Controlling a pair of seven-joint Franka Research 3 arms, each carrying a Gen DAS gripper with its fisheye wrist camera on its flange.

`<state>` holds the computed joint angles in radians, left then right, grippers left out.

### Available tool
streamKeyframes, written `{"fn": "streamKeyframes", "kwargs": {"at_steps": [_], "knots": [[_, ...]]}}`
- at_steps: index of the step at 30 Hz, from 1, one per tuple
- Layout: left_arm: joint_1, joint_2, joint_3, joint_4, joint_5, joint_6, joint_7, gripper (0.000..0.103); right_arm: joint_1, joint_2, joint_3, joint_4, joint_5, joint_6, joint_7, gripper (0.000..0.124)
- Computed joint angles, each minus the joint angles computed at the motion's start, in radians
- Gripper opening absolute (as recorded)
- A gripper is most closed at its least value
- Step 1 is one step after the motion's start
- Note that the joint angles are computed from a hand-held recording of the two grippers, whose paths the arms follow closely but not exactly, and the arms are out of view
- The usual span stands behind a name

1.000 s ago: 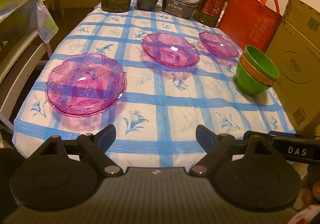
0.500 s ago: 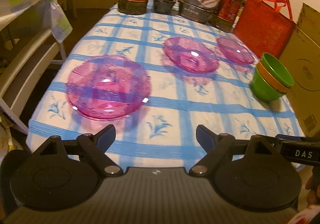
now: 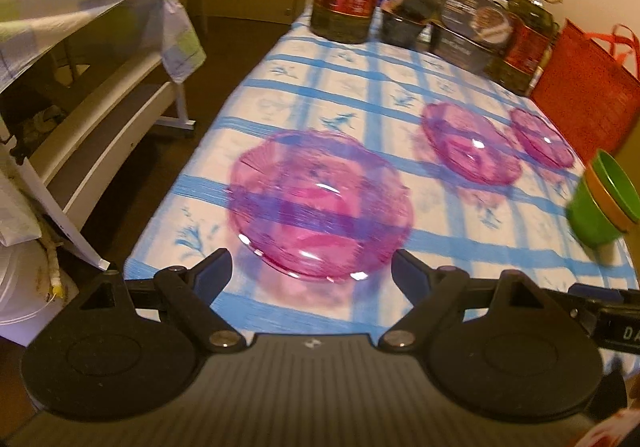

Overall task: Organize plates and bowls
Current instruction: 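Close both grippers together on the rim of the large pink plate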

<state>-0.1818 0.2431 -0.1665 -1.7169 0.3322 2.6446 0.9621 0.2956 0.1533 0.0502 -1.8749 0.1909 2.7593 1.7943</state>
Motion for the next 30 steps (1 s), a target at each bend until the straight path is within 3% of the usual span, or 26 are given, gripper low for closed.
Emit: {"fn": "streamKeyframes", "kwargs": {"at_steps": [5,10,17,30], "knots": [[0.014,0.043,0.023,0.049,0.019,-0.011,-0.003,0.083,0.006,0.094,0.01,0.108,0.023,-0.011,-0.023,0.074],[0.037,0.102,0.024,0.108,0.002,-0.021,0.038,0.073,0.019,0.202,0.009,0.235,0.035,-0.035,-0.038,0.074],[0.062,0.174,0.013,0.17,-0.061,-0.027,0.106,0.064,0.028,0.342,0.005,0.417,0.049,-0.088,-0.032,0.057],[0.092,0.244,0.0,0.218,-0.145,0.016,0.171,0.026,0.051,0.508,-0.016,0.645,0.015,-0.19,0.001,0.033]]}}
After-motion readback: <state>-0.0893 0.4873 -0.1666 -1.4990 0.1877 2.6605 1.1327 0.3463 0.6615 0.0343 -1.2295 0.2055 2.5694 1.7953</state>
